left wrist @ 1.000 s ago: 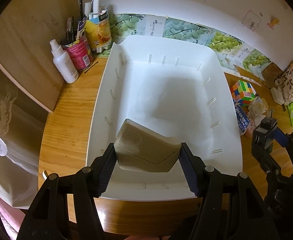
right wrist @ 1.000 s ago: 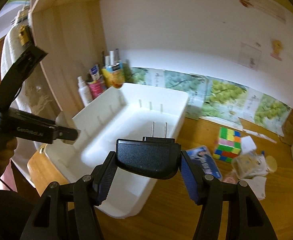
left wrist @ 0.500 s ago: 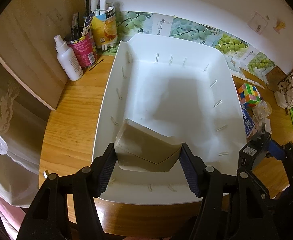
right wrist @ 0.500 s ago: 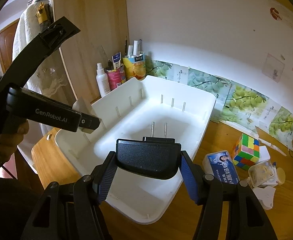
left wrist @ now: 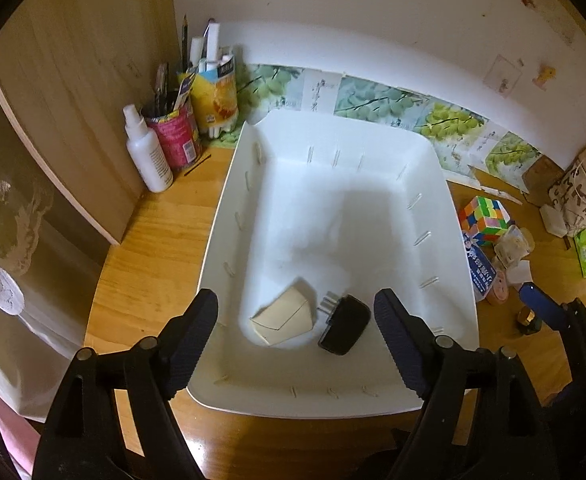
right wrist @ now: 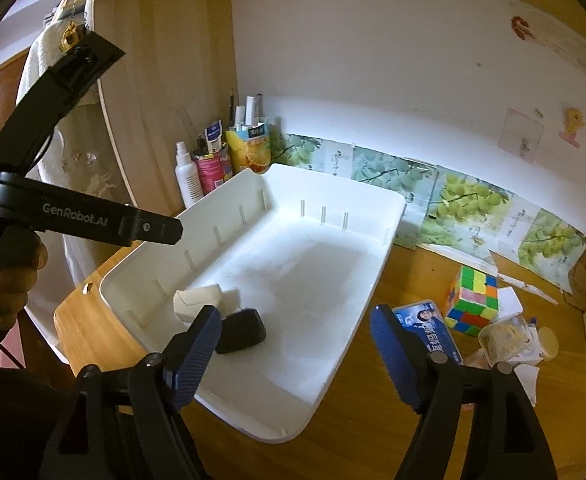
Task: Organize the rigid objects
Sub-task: 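Lower the black plug into the white tray and open the right gripper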
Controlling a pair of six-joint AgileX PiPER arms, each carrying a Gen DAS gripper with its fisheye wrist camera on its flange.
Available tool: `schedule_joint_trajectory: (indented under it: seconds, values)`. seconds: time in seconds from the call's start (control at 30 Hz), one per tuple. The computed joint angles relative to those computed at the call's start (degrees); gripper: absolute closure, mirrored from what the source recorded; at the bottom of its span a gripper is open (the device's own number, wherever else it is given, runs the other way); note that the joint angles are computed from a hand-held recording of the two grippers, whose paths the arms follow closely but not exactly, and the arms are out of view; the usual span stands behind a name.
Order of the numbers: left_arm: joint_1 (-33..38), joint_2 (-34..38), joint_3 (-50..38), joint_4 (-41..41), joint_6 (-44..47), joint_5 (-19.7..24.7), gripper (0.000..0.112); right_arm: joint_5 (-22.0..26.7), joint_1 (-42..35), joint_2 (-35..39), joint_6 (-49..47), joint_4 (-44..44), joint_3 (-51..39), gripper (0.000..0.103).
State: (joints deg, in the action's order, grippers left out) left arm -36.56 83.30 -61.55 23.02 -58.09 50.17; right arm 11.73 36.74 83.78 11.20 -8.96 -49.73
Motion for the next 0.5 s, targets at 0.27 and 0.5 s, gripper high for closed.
schedule_joint_trajectory:
  seconds: [0.27,0.5]
  values:
    - [-6.4,-1.1,0.9,10.2,-8.8,-0.5,0.029,-2.0,-1.0,-2.9,11.5,-9.5,3.9,0.024]
    - [-10.7,1.0,-1.5,14.5,-13.8,1.6,0.029,-4.5,-3.6,-7.3,20.3,-16.6,9.4,0.024]
